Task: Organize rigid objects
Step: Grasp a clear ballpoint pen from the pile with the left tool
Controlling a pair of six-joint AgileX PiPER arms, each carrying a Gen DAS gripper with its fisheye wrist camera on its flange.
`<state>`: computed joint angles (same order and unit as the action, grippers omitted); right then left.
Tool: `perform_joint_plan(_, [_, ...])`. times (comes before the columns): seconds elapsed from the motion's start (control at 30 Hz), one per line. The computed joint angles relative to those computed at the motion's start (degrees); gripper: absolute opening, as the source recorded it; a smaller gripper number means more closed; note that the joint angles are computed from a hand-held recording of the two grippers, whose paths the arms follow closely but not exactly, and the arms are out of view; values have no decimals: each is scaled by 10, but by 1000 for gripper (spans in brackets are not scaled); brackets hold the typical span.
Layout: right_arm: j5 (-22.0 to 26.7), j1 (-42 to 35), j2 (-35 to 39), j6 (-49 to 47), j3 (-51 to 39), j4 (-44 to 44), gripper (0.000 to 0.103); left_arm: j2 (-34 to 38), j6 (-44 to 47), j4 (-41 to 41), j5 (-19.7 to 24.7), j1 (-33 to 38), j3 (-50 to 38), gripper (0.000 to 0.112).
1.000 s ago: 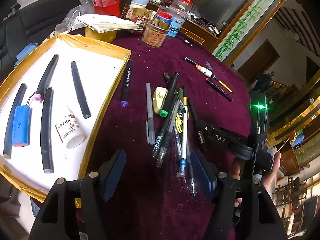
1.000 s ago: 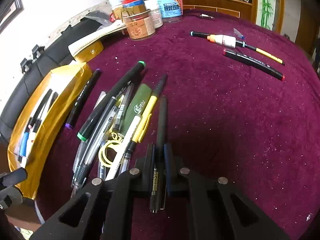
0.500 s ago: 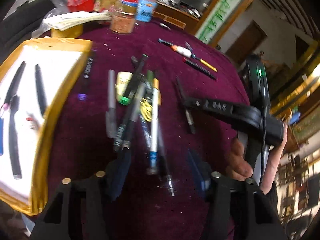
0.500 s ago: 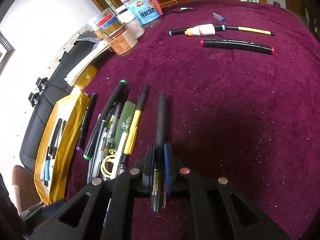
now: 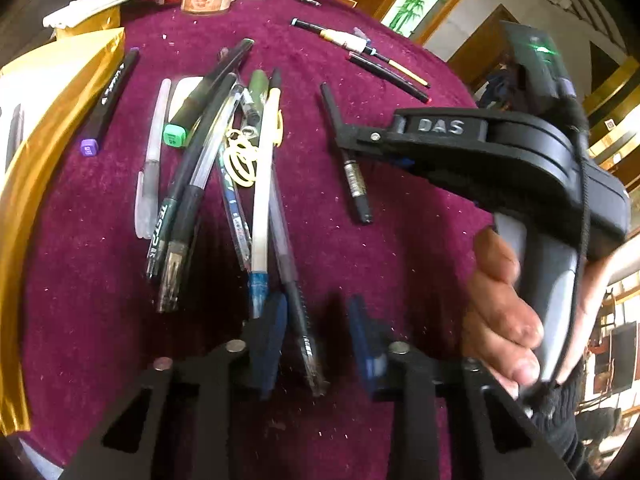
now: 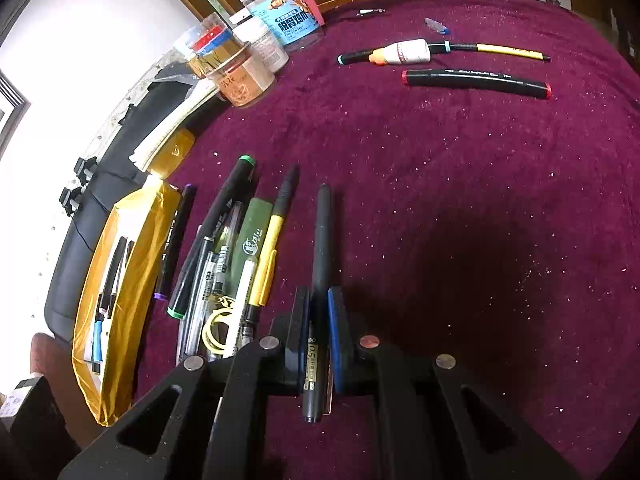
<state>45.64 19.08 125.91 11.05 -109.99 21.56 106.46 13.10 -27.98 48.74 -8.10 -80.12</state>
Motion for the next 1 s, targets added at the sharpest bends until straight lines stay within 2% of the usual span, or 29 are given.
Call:
perform_joint_plan(0.03, [1, 1, 1, 0, -2, -2, 8, 3, -6, 6, -5, -2, -3, 24])
perform_joint_plan(0.1, [-1, 2, 1, 2, -3, -7, 8, 1, -28, 37, -14, -10, -3, 11])
perform_joint_plan(0.27, [-3, 0, 2, 5, -1, -6, 8, -14, 10, -5, -2, 8, 23, 9])
perform_joint_plan(0.37, [-1, 2, 6, 8, -4, -10, 8, -14, 26, -15, -20, 7, 30, 9])
perform_joint_plan(0.57, [-5, 2, 4, 1, 2, -6, 8, -27, 38, -21, -25, 10, 42, 8])
perform_joint_plan(0.77, [-36, 1, -17, -36, 31, 22, 8, -66, 139, -145, 55, 65, 59, 8])
perform_joint_plan(0.87, [-61, 5, -31, -94, 51, 53, 8, -82, 175, -196, 94, 95, 63, 8])
perform_joint_plan(1.0, [-103, 13, -57, -165, 92, 94, 8, -105, 197, -225, 113, 135, 69, 8])
